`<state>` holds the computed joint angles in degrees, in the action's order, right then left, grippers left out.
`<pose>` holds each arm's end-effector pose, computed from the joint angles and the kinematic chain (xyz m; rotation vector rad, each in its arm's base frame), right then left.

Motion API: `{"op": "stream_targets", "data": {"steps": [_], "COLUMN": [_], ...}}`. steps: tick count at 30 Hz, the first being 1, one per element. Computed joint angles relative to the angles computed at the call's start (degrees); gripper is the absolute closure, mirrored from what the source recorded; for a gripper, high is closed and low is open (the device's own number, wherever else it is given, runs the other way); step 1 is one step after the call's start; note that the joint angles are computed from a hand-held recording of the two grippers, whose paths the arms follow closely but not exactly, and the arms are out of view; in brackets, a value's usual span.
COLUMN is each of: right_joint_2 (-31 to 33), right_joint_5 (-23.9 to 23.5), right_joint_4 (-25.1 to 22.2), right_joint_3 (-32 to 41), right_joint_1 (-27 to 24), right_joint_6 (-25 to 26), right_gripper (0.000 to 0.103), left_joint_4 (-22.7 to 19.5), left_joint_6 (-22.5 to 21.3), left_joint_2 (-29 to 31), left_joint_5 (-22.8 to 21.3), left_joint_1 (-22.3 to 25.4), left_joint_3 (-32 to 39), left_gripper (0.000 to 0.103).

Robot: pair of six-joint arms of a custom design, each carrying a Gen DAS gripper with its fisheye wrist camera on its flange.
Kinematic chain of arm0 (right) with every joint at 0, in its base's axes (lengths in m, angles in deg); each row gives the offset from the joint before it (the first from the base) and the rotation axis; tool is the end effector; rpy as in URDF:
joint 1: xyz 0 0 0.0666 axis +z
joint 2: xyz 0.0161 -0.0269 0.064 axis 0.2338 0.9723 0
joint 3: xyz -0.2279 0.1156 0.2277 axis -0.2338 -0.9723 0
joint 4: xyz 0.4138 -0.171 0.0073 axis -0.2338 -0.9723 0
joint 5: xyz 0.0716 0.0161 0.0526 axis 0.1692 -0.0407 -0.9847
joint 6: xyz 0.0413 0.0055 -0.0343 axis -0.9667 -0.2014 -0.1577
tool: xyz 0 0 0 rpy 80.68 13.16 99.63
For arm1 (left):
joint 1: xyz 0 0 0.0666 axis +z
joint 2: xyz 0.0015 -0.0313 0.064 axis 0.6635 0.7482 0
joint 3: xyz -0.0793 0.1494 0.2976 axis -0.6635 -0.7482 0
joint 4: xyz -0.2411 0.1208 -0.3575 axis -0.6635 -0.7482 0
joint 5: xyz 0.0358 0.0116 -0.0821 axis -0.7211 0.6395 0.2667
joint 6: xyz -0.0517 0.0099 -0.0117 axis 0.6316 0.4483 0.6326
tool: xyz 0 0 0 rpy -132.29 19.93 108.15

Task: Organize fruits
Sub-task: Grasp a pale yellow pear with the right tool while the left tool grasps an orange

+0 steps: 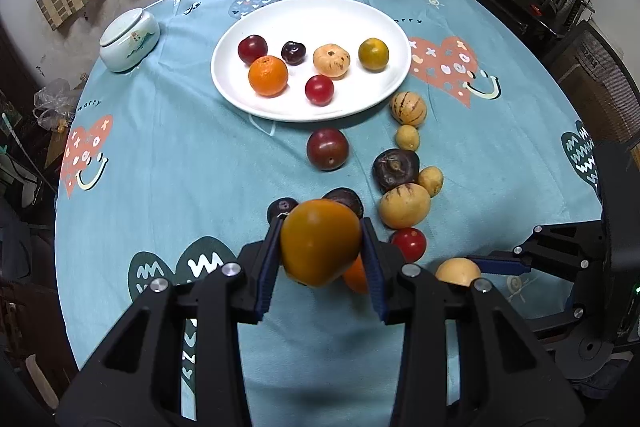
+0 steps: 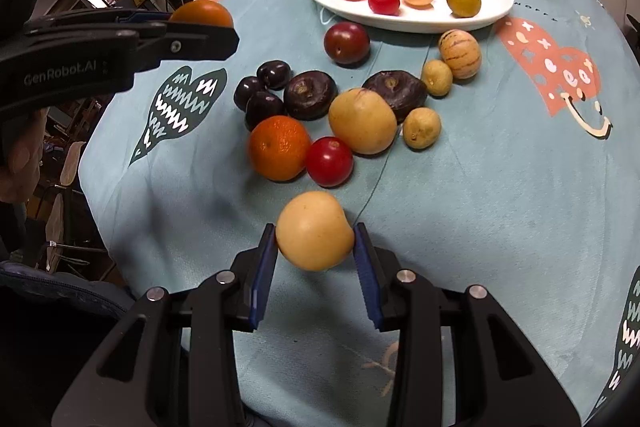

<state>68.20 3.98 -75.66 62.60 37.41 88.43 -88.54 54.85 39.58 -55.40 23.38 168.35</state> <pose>0.5585 0.2608 0.3085 -0.8440 2.6859 0.5817 0.5492 -0.1767 0.3822 0.1922 2.6891 0.0102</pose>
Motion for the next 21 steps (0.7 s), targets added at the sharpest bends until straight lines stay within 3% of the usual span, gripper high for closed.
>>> {"op": "stream_targets", "data": {"steps": [21], "right_joint_2": [1.9], "right_joint_5": [-1.6], "right_joint_4": [-1.2], "right_joint_3": [3.1], "right_joint_1": [-0.4], "right_joint_6": [1.6], "right_gripper": [0.064], "left_joint_4": [-0.8], "left_joint_6": [-0.5], "left_joint_2": [2.9], "left_joint_5": [1.3], "left_joint_1": [0.5], "left_joint_3": [3.5], "left_gripper": [0.064]}}
